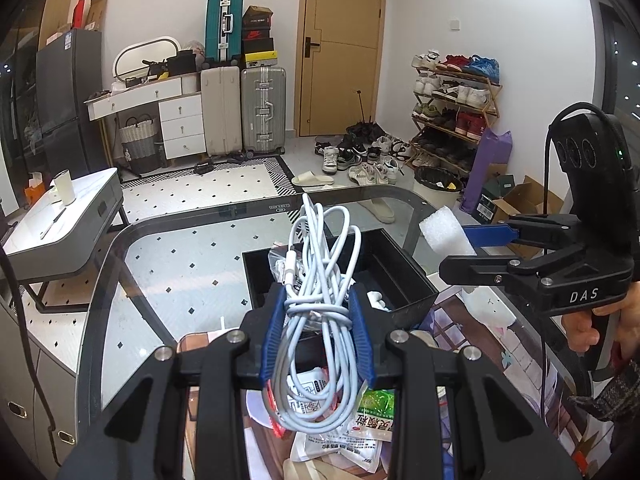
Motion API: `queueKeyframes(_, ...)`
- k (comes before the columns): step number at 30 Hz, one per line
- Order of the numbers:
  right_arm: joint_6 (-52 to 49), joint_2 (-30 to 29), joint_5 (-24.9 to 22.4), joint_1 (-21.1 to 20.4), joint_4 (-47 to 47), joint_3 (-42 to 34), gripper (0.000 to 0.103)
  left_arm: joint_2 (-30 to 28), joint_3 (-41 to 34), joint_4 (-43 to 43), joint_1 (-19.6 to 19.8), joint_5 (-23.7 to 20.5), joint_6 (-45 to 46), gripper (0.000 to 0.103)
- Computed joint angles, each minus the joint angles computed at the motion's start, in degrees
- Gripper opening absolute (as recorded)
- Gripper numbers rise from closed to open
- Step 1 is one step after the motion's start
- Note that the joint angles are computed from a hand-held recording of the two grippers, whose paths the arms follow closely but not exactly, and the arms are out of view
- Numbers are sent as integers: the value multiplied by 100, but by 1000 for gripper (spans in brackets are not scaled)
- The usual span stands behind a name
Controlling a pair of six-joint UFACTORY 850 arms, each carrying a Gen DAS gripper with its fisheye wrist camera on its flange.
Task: Organize soft objects
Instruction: 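Carry the cable bundle and the foam over the black box with both tools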
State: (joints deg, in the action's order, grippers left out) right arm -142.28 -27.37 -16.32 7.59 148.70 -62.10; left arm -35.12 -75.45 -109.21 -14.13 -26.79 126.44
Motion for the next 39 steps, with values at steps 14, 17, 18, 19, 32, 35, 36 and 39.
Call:
queueKeyframes(14, 685, -225, 16, -123, -692, -374, 63, -218, -437, 320, -69, 133, -402, 31)
queueKeyframes(17, 793, -267, 19, -147, -810, -454, 63, -257, -513, 387, -89, 162, -474, 31)
queueKeyframes(18, 853, -283, 17, -161, -865, -476, 63, -270, -535, 393, -102, 174, -478, 31)
queueKeyframes(19, 938, -310, 27, -173, -950, -521, 63, -294, -578, 453, -107, 184, -538, 31)
queueKeyframes(32, 1633, -596, 44, -251, -1614, -879, 63, -609, -1031, 907, -146, 230, -1087, 31)
queueKeyframes(35, 1862, -673, 58, -258, -1819, -984, 63, -690, -1129, 1026, -128, 214, -1187, 31)
queueKeyframes(36, 1943, -699, 62, -258, -1892, -1016, 63, -720, -1172, 1073, -131, 215, -1242, 31)
queueKeyframes(39, 2188, -768, 65, -261, -2121, -1113, 63, -812, -1299, 1219, -138, 223, -1407, 31)
